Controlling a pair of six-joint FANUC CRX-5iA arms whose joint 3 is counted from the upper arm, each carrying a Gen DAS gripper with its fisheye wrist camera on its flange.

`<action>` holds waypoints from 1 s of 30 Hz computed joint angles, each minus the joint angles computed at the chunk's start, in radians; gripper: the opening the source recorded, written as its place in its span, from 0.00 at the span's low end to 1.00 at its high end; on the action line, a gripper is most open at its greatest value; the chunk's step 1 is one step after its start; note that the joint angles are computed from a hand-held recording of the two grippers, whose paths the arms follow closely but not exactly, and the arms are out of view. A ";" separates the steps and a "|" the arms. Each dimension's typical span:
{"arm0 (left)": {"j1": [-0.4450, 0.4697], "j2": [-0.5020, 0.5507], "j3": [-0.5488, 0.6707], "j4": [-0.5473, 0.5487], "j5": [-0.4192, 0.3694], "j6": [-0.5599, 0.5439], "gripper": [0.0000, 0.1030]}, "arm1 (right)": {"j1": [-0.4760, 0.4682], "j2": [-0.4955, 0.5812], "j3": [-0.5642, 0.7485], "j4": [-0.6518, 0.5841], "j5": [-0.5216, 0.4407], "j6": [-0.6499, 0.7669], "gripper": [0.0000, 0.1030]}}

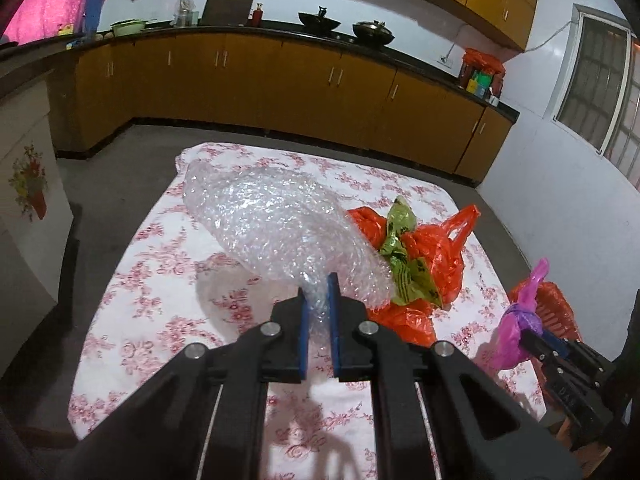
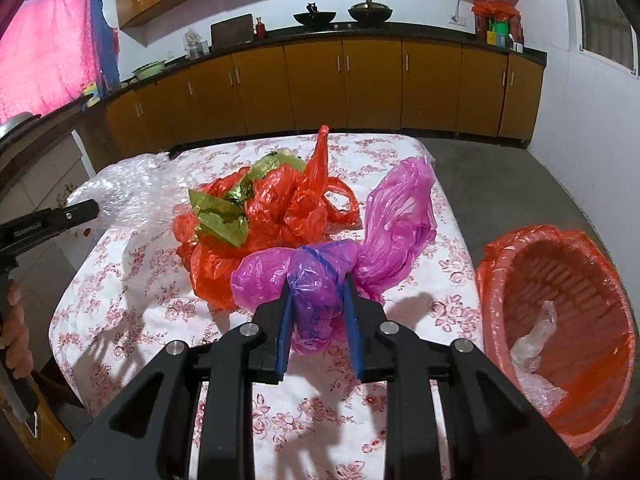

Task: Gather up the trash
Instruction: 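Carry both items over the wastebasket and open both tools to release them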

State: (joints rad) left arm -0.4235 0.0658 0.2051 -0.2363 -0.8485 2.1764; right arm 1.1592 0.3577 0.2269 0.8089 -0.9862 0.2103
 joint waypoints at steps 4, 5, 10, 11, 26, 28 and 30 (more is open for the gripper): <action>-0.006 -0.020 0.001 0.005 0.010 -0.001 0.09 | 0.004 -0.025 -0.030 0.031 -0.008 -0.025 0.23; -0.009 -0.021 0.005 0.008 0.013 -0.006 0.09 | 0.005 -0.031 -0.037 0.038 -0.010 -0.032 0.23; -0.032 -0.021 0.019 0.057 0.040 -0.058 0.09 | 0.009 -0.074 -0.091 0.098 -0.043 -0.090 0.23; -0.038 -0.018 0.025 0.069 0.044 -0.071 0.09 | 0.010 -0.089 -0.109 0.110 -0.053 -0.107 0.23; -0.156 0.137 0.153 0.217 0.079 -0.269 0.10 | 0.009 -0.256 -0.304 0.184 -0.219 -0.300 0.23; -0.171 0.171 0.183 0.239 0.074 -0.298 0.10 | 0.009 -0.279 -0.330 0.185 -0.242 -0.323 0.23; -0.181 0.196 0.203 0.258 0.073 -0.316 0.10 | 0.009 -0.296 -0.350 0.184 -0.258 -0.337 0.23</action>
